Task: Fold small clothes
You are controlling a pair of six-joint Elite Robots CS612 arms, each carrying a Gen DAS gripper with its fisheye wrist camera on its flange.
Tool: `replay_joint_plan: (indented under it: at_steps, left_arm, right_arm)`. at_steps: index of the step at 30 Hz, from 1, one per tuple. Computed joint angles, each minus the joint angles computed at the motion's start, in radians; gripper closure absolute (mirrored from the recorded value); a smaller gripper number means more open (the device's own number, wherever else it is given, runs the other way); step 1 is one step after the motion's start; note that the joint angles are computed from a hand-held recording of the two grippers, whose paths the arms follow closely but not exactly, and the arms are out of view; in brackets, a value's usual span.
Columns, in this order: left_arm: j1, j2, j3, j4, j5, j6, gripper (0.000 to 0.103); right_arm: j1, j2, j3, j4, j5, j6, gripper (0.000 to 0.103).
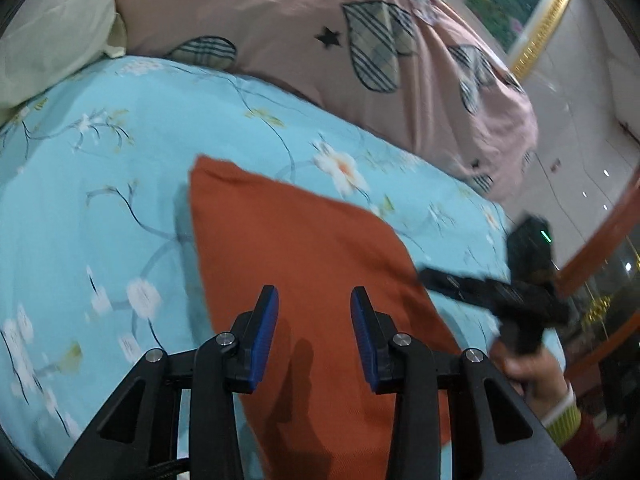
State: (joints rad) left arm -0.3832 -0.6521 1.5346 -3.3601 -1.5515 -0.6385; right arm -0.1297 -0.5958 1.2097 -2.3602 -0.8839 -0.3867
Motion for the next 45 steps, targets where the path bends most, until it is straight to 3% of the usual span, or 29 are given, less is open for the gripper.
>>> replay_joint_plan:
  at_steps: [2, 4, 6, 10, 12, 16, 23, 25, 30, 35, 39, 41, 42, 45]
  left_arm:
    - [-0.004, -0.002, 0.011, -0.005, -0.015, 0.009, 0.066]
    - [-0.007, -0.003, 0.014, 0.005, -0.023, 0.015, 0.066]
    - [-0.008, -0.004, 0.017, 0.011, -0.035, 0.014, 0.066]
    - [-0.013, -0.010, 0.024, -0.014, -0.049, 0.028, 0.066]
    - [-0.016, -0.009, 0.026, -0.020, -0.048, 0.042, 0.066]
    - [-0.017, 0.007, 0.020, 0.018, -0.071, 0.029, 0.069]
    - [-0.015, 0.028, 0.014, 0.038, -0.057, -0.017, 0.084]
    - [-0.013, 0.026, 0.015, 0.045, -0.060, -0.021, 0.084]
    - [-0.034, -0.011, 0.051, 0.073, -0.010, 0.009, 0.080]
    - [-0.052, -0.042, 0.099, 0.041, -0.035, 0.035, 0.079]
    - [-0.070, -0.054, 0.130, 0.045, -0.022, 0.058, 0.076]
    - [-0.069, -0.047, 0.132, 0.050, -0.031, 0.034, 0.077]
    - [-0.067, -0.041, 0.130, 0.036, -0.042, 0.028, 0.078]
    - [-0.065, -0.035, 0.128, 0.033, -0.050, 0.021, 0.079]
  right_arm:
    - [0.005, 0.005, -0.010, 0.018, -0.003, -0.017, 0.067]
    - [0.011, 0.002, -0.011, 0.014, -0.022, -0.029, 0.093]
    - [0.007, -0.012, 0.007, -0.025, -0.007, -0.027, 0.093]
    - [-0.020, -0.058, 0.083, -0.183, 0.099, 0.024, 0.093]
    - [-0.020, -0.062, 0.097, -0.213, 0.039, 0.036, 0.093]
    - [-0.010, -0.015, 0.056, -0.141, -0.098, 0.062, 0.093]
    - [-0.008, 0.013, 0.032, -0.147, -0.130, 0.105, 0.088]
    - [-0.007, -0.002, 0.047, -0.169, -0.160, 0.107, 0.080]
    - [-0.010, -0.068, 0.132, -0.298, -0.148, 0.119, 0.077]
    - [0.014, -0.077, 0.112, -0.189, -0.076, 0.001, 0.077]
    - [0.043, -0.031, 0.045, -0.110, -0.153, -0.002, 0.077]
    - [0.051, 0.002, 0.014, -0.119, -0.251, 0.042, 0.086]
    - [0.043, 0.013, 0.006, -0.120, -0.238, 0.078, 0.099]
    - [0.027, 0.006, 0.020, -0.141, -0.218, 0.139, 0.103]
